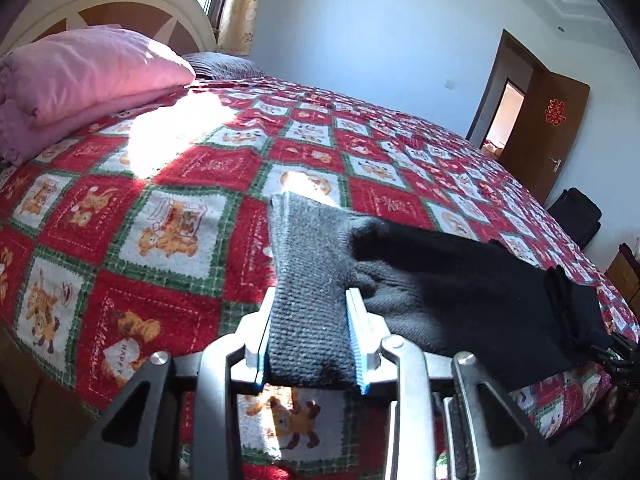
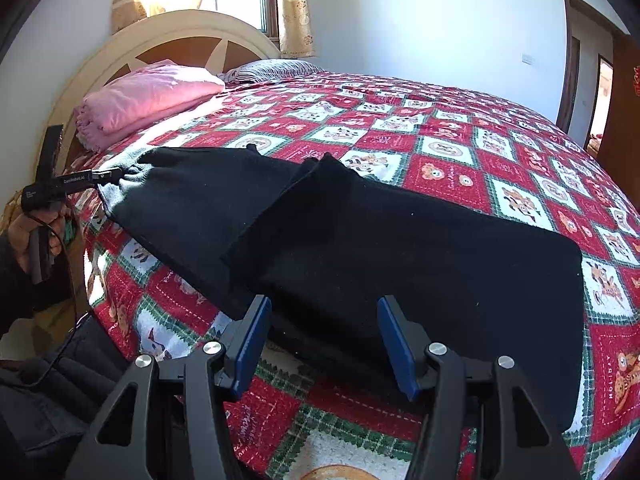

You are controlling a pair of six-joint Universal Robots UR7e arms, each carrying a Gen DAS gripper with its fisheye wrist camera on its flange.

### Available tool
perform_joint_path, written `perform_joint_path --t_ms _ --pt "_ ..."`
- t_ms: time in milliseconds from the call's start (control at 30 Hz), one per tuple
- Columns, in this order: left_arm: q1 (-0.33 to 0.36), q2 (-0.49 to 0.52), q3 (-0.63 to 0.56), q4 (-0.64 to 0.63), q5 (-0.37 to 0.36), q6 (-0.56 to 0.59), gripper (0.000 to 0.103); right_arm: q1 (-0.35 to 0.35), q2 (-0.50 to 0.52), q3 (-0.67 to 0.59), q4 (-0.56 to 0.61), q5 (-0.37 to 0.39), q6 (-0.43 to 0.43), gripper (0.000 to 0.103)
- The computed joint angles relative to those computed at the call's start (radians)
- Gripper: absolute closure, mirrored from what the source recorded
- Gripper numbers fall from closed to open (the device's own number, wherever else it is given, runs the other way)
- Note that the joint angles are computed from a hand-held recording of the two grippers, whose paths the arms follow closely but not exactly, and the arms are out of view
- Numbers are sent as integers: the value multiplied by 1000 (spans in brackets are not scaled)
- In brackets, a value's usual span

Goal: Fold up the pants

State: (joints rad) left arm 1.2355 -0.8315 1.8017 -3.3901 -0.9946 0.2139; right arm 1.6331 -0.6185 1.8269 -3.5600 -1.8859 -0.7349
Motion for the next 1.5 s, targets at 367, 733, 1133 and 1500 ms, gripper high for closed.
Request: perform_joint_path --t_ms 367,733,1133,1500 --pt "44 -5 -1 27 -126 -54 79 2 4 -1 -5 -7 -2 46" --pt "3 -48 29 -76 -283 -56 80 -16 -40 6 -37 8 70 46" --pt "-119 -17 -18 -88 -341 0 80 -47 -155 30 -33 13 240 45" --pt "-224 90 -148 44 -411 71 80 -104 -241 98 -70 24 263 41"
